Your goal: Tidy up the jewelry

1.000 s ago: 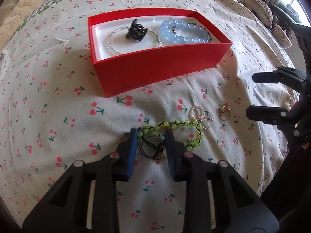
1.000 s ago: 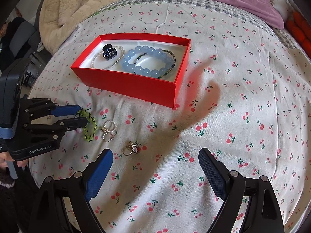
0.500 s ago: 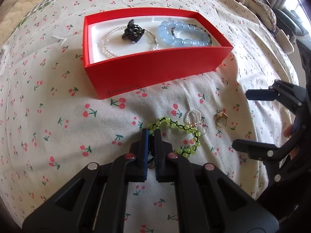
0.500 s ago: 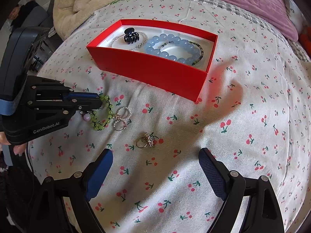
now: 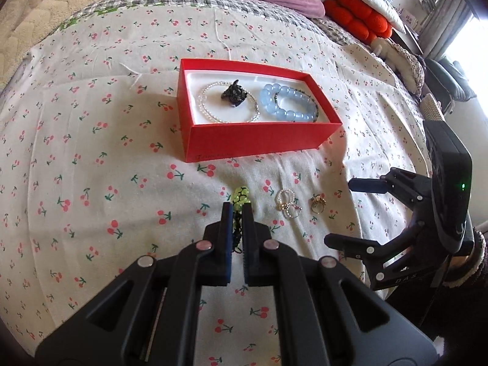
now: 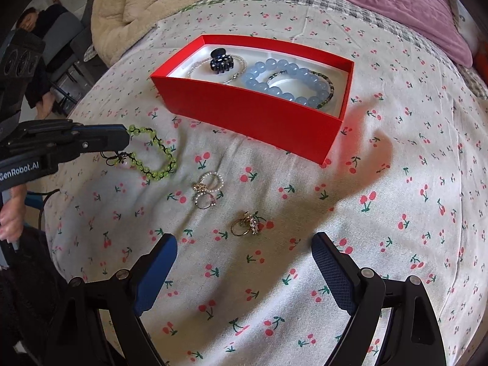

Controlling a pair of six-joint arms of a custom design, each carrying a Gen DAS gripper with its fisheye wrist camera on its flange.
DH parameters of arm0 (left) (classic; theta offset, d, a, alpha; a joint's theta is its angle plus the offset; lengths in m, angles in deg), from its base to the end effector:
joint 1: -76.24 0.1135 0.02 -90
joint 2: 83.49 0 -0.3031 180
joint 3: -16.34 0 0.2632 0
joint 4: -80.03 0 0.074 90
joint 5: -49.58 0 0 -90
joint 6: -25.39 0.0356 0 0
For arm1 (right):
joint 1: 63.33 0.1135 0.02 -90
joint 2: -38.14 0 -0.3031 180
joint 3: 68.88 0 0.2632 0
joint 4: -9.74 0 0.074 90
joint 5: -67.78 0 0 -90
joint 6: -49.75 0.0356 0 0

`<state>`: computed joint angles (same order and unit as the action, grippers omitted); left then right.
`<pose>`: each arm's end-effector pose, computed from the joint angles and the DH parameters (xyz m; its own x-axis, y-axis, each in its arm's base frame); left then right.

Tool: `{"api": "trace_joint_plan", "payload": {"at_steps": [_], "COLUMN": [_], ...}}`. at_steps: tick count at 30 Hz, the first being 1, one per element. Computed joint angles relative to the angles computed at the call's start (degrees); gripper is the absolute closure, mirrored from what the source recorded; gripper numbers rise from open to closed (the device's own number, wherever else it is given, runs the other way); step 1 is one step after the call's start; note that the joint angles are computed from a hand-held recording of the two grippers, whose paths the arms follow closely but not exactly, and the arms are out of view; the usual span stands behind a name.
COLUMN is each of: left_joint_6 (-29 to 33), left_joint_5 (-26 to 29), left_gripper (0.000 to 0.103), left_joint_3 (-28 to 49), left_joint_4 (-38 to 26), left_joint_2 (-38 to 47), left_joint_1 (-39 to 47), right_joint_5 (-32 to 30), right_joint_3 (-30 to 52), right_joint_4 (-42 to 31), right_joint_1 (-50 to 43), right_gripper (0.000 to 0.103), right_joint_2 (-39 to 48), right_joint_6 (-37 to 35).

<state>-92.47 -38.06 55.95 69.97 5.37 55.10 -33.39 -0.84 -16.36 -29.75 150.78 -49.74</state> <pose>0.2249 -0.0885 0.1229 -0.8867 -0.1578 -0.4347 -0.0389 0.9621 -0.2698 0.2962 0.2049 0.1056 -0.6773 -0.6438 -0.3561 -0.7174 0.6851 0.1258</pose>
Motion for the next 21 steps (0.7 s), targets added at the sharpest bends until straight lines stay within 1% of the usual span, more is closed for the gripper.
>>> {"api": "trace_joint_plan", "payload": {"at_steps": [3,5,7,11,13,14,15,17,18,20,21], "left_joint_6": [-0.2,0.2,-0.1,1.5,2.0,2.4,3.0,4.4,4.9,5.6,6.0], "left_joint_5": [0.6,2.0,1.9,1.5,2.1,2.9,3.8,5.1,5.0,3.5,3.0], "left_gripper": [0.097,0.097,0.097,0.096,0.088,0.078,0.07,0.067,0.067,0.067,0.067], "left_joint_3": [-0.3,-0.5,-1.6,-2.8,-3.6,-4.0,-4.4,-4.1,-3.5,-1.8,-0.9], "left_joint_4": [-1.0,-2.3,-3.7,-6.8,-7.2,-6.8,-6.0,-4.8,-4.4,-3.9,-3.6], "left_joint_2": [0.7,1.4,0.7,-1.6,-3.2,-4.1,-4.6,-3.9,-2.7,0.4,2.0], "left_joint_1": [1.2,2.4,3.1,5.0,6.8,7.6,8.2,8.1,7.6,6.2,5.5], "right_joint_5": [0.9,1.3,1.3,-1.4,-1.9,-1.8,-2.0,-3.0,-3.9,-6.6,-8.3], "right_joint_3": [-0.5,-0.2,0.0,1.3,2.3,2.6,2.8,3.4,3.7,4.5,5.0], "right_joint_4": [0.6,0.4,0.4,-0.1,-0.9,-1.3,-1.6,-2.3,-2.5,-3.2,-4.0], "right_joint_1": [1.4,2.0,2.3,2.8,3.4,3.6,3.6,3.0,2.3,0.1,-1.6], "right_gripper": [0.012,0.012,0.012,0.012,0.012,0.012,0.012,0.012,0.012,0.014,0.017], "right_joint_2": [0.1,0.4,0.3,0.2,0.4,0.4,0.4,0.5,0.5,0.8,0.9], "right_joint_6": [-0.5,-0.4,0.0,0.6,0.8,0.8,0.7,0.7,0.9,1.6,1.9]}}
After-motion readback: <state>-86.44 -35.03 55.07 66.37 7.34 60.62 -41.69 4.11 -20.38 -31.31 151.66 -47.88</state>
